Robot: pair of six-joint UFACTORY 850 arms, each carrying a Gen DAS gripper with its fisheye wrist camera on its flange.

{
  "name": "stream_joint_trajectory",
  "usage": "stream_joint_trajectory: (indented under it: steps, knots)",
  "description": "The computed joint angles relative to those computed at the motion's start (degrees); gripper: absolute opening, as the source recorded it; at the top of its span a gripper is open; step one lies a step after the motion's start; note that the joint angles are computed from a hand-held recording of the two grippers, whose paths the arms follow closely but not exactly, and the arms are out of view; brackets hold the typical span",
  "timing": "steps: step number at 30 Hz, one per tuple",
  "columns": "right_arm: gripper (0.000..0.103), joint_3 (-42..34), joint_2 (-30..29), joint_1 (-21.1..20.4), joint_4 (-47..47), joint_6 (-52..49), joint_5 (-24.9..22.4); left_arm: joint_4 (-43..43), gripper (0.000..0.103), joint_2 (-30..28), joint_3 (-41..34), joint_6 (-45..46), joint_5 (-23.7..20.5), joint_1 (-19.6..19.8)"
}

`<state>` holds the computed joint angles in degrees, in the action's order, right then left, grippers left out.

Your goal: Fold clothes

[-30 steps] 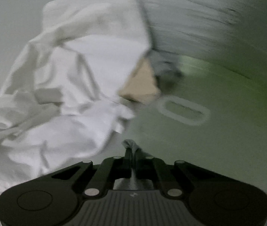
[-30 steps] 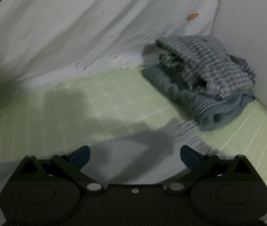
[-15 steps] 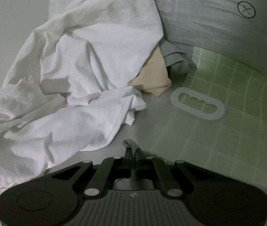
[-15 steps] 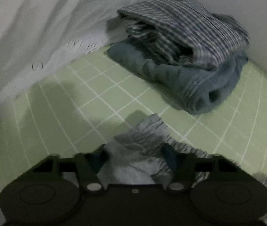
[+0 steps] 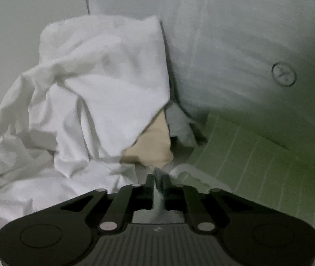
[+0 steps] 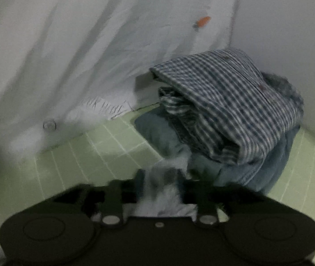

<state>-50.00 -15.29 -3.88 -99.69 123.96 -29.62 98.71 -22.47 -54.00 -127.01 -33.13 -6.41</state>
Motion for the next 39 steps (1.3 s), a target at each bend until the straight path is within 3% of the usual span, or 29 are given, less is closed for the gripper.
stream_joint_trajectory:
  steps: [1, 3, 5, 10, 14, 19, 22, 26, 30, 33, 39]
  knots:
    - [0.082, 0.45, 0.49, 0.87, -0.44, -1.52, -1.15, -1.90, 0.029, 0.30, -0.11, 1.23, 0.45, -0.39]
    - [0.088, 2.78, 2.47, 2.68, -3.96, -1.14, -2.47, 0.38, 0.055, 1.64, 1.49, -1.67, 1.16, -1.11]
    - [0.089, 5.18, 4.54, 4.54, -4.47, -3.09, -2.73, 1.38, 0.065, 3.37, 3.61, -2.29, 1.66, -2.23]
    - [0.092, 10.80, 8.57, 8.41, -1.11, -7.11, 1.21, -2.49, 0.065, 6.63, 7.89, 3.58, 5.24, -5.29]
    - [0.097, 14.32, 10.41, 10.20, 2.67, -4.59, 5.42, -6.84, 0.071, 7.37, 10.17, 10.00, 8.88, -7.85]
    - [0.099, 17.61, 13.01, 12.18, 8.74, -5.62, 7.78, -15.00, 0.078, 8.20, 12.40, 16.24, 7.62, -10.91]
    - [0.099, 20.64, 16.34, 13.19, 7.87, -3.91, 8.56, -19.35, 0.078, 11.89, 14.81, 17.35, 9.46, -11.05]
    - [0.100, 26.43, 23.54, 14.26, 8.05, -0.95, 8.88, -20.33, 0.078, 20.22, 19.91, 12.71, 8.52, -14.58]
    - [0.101, 32.90, 32.74, 14.10, 11.55, -1.75, 8.33, -23.07, 0.081, 27.26, 24.26, 11.68, 7.62, -21.31]
    - [0.101, 37.30, 40.13, 11.70, 15.52, -6.52, 9.27, -28.42, 0.081, 29.70, 25.26, 15.16, 4.77, -28.76]
    - [0.101, 42.10, 50.72, -1.44, 25.43, -24.93, 15.48, -34.72, 0.081, 33.33, 26.69, 12.28, 1.37, -44.02]
